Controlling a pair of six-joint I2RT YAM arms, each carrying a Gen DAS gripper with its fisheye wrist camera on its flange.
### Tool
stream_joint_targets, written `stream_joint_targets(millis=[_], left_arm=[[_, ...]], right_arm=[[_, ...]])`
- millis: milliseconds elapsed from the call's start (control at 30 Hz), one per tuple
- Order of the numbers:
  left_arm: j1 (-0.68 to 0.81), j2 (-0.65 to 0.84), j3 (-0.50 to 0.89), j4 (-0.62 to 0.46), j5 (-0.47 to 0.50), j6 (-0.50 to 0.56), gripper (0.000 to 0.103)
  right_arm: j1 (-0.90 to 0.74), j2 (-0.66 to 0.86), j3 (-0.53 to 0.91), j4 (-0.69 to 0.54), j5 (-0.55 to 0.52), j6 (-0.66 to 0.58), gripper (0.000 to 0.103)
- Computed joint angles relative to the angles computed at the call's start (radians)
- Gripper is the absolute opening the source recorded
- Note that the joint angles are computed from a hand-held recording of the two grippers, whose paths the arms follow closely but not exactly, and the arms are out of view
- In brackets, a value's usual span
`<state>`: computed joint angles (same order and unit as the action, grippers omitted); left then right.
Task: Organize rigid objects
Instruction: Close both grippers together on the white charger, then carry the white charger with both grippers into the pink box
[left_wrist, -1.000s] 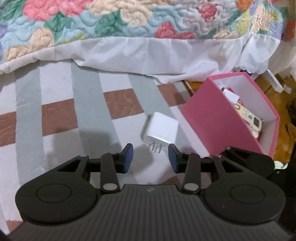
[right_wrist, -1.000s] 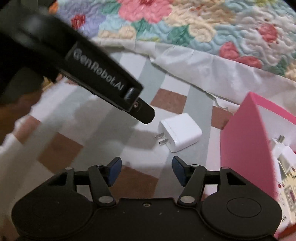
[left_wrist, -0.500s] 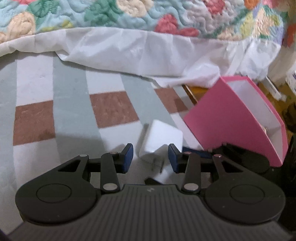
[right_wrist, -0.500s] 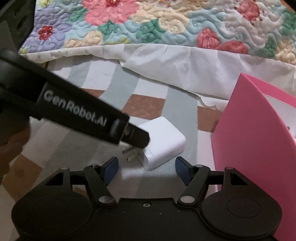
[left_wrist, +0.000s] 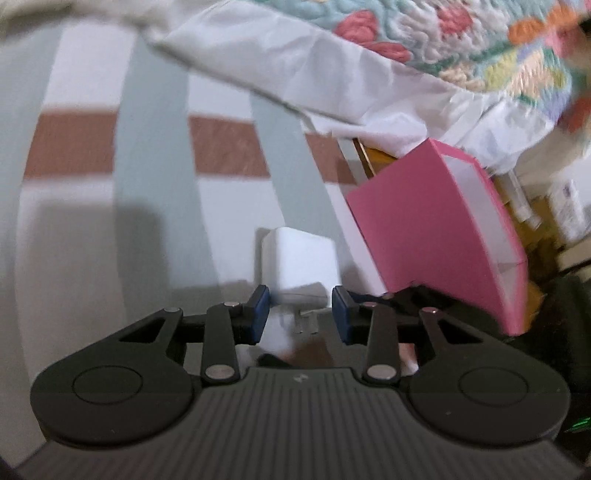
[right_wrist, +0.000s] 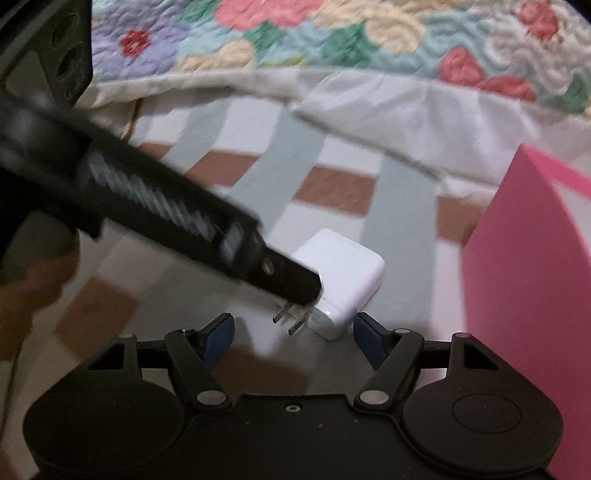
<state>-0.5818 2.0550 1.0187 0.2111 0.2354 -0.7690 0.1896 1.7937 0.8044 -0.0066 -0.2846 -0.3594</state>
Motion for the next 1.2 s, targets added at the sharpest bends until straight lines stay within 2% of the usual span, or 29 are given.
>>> stream_joint_targets(millis=[33, 100, 200, 333, 433, 567, 667, 700, 767, 833, 933, 1100, 1200], left_arm=[[0.006, -0.017, -0.018, -0.009, 0.033, -0.036, 0.035], [-0.004, -0.036, -0.002, -0.102, 0.069, -0.063, 0.035], [-0.045, -0.048, -0.003, -0.167, 0.067, -0.076, 0.035], [-0.071, -0.059, -0.008, -0.163, 0.014, -0.135, 0.036], [-0.077, -0.073, -0.021, -0.159, -0.064, -0.145, 0.039], [-0.059, -0.039, -0.020, -0.135, -0.047, -0.173, 0.041], [-0.061, -0.007, -0.028, -0.063, -0.035, -0.205, 0.047], [-0.075, -0.004, -0.022, -0.060, -0.060, -0.196, 0.048], [-0.106, 0.000, 0.024, -0.128, -0.115, -0.158, 0.049], [-0.129, -0.002, 0.041, -0.158, -0.154, -0.169, 0.049], [-0.137, -0.007, 0.036, -0.155, -0.174, -0.186, 0.049], [-0.184, -0.022, 0.019, -0.144, -0.260, -0.187, 0.046], [-0.221, -0.039, 0.024, -0.177, -0.310, -0.171, 0.042]], right_arm=[[0.011, -0.020, -0.024, 0.004, 0.011, -0.008, 0.076], [0.018, -0.059, -0.060, -0.004, 0.010, -0.019, 0.076], [-0.003, -0.092, -0.067, -0.064, -0.037, -0.022, 0.078], [-0.007, -0.102, -0.083, -0.053, -0.032, -0.041, 0.077], [-0.002, -0.082, -0.071, -0.041, -0.017, -0.042, 0.077], [0.009, -0.048, -0.060, -0.013, 0.000, -0.015, 0.077], [0.030, -0.054, -0.026, -0.072, 0.036, 0.025, 0.065], [0.035, -0.051, -0.020, -0.080, 0.045, 0.030, 0.065], [0.040, -0.055, -0.025, -0.077, 0.054, 0.030, 0.065], [0.032, -0.057, -0.029, -0.074, 0.043, 0.027, 0.064], [0.019, -0.064, -0.054, -0.041, 0.023, 0.028, 0.065], [-0.025, -0.092, -0.111, 0.011, -0.041, -0.005, 0.064], [-0.022, -0.147, -0.149, -0.003, -0.023, -0.043, 0.063]])
